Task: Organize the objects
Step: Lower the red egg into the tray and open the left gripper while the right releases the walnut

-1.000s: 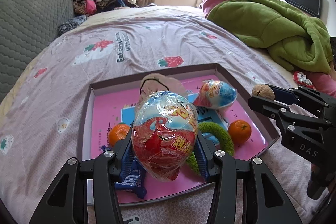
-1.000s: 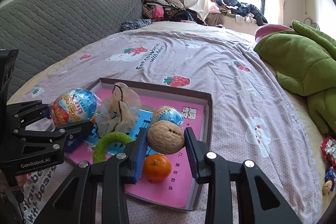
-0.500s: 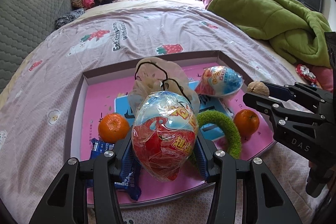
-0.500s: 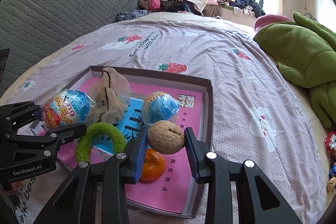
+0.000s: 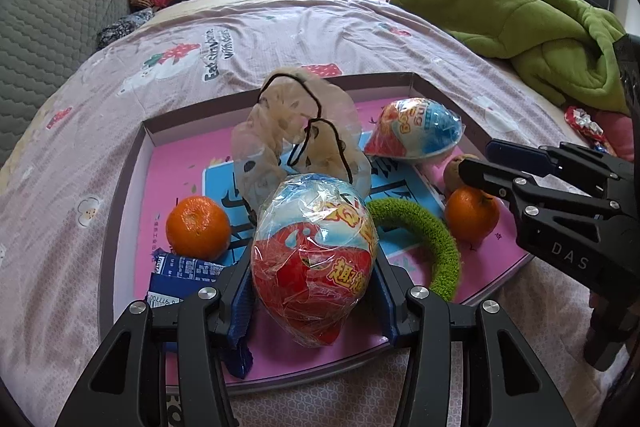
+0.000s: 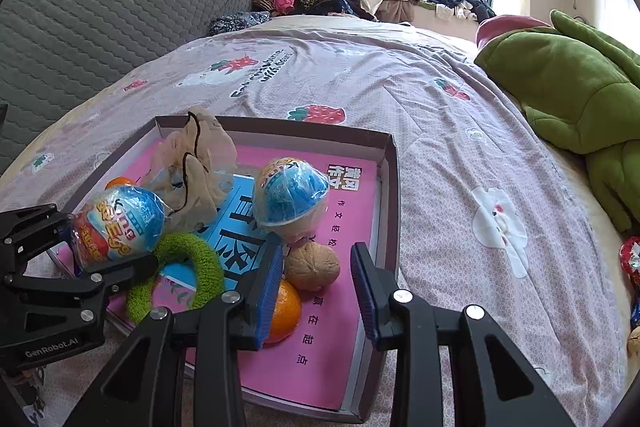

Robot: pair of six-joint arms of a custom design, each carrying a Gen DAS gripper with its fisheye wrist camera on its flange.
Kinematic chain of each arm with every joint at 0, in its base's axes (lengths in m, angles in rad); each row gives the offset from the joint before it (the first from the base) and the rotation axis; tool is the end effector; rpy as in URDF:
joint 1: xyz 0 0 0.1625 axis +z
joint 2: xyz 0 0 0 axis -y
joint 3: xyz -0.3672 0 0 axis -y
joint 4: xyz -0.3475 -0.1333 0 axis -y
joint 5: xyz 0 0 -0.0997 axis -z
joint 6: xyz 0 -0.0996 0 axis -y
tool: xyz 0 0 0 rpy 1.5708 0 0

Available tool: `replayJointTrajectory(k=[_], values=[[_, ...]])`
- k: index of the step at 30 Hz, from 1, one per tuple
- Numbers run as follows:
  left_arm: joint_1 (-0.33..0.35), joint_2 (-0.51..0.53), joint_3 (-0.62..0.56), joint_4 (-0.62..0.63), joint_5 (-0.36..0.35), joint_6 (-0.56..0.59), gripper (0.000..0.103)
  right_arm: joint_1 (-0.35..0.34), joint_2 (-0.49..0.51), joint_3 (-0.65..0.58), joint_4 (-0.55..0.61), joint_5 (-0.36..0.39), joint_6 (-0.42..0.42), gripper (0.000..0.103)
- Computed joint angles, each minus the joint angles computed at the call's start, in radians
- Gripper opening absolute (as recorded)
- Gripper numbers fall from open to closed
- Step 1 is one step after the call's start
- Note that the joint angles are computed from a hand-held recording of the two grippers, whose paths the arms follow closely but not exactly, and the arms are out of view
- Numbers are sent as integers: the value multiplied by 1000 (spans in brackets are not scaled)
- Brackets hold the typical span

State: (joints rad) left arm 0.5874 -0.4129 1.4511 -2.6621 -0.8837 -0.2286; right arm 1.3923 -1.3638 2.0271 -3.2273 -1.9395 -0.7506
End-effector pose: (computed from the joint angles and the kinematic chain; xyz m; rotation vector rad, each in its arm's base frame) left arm -0.4042 -0.5052 -0.0611 0.9158 2.3760 -0.5744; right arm 0.0104 -0.4912 0.3407 0.4139 -2.2075 0.8959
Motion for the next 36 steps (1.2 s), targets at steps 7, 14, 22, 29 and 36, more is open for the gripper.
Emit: replayJointTrajectory(k=[7,14,22,29,36], values=[[0,-1,2,6,5,-2,52,1,-6,2,9,2,6,36],[0,-4,4,26,10,-14,52,12,-22,4,34,3,13,36],[-4,-15,9,46,11,-36,52,28,-54,12,74,15,35,36],[-7,-33,24,52,5,-58,57,46,-74,27,85,24,45,36],[-19,-54,39,44,12,-68,65,57,-96,39,107,34,57,43]])
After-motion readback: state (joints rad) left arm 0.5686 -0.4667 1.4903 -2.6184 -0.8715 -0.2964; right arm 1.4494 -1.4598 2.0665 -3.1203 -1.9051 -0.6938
